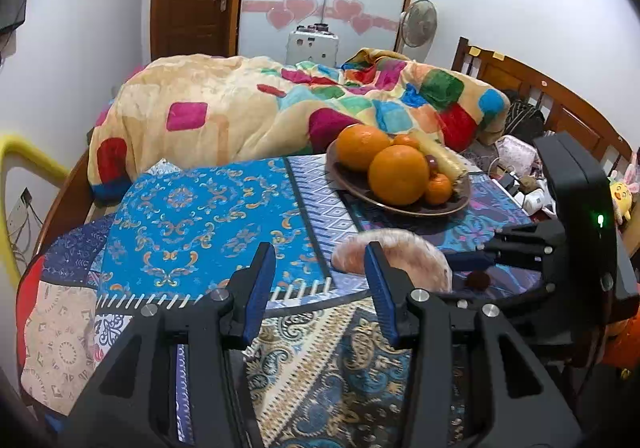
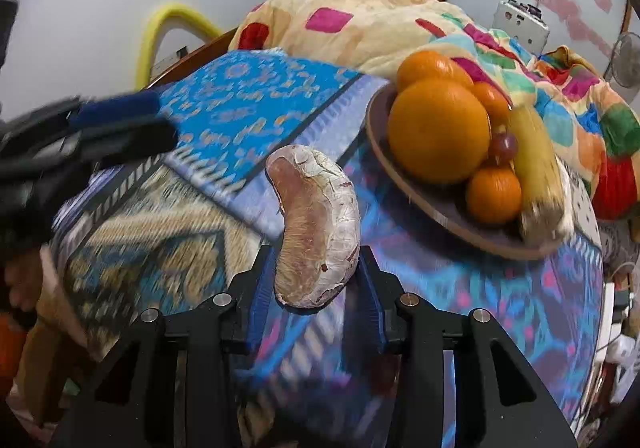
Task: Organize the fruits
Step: 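Grasp the pink pomelo wedge on the cloth with the right tool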
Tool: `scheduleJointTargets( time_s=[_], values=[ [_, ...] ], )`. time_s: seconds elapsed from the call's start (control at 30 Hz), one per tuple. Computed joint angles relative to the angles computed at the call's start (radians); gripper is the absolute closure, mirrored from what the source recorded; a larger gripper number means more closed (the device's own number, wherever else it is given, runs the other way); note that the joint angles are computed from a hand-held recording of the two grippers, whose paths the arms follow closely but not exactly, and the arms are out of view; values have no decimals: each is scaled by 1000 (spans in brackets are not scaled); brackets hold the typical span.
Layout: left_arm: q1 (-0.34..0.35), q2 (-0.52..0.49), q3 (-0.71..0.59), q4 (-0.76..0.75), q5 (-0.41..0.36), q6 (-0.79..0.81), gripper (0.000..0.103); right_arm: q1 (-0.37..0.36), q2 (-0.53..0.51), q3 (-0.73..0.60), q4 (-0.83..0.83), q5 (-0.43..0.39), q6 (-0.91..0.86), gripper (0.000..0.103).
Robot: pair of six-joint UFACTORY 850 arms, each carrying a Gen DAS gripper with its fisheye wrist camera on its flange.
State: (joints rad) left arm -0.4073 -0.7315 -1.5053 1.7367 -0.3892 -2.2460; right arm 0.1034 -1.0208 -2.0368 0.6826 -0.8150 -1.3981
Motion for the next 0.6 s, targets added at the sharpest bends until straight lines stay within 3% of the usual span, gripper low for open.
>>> scheduleJointTargets(
  time_s=[0.1, 0.27, 0.5, 0.6],
  values=[
    [-10, 8, 8, 32, -2, -27, 57, -4, 28, 42, -14, 15, -11, 64],
    [-17, 9, 16, 50, -1, -29, 57, 9, -9, -24, -36, 8, 41, 57],
    [-4, 10, 32, 65, -1, -56, 57, 31, -43, -64, -33, 21, 22, 57],
    [1, 7, 32, 66, 7, -76, 57, 27, -41, -56, -7, 22, -7, 64]
  ],
)
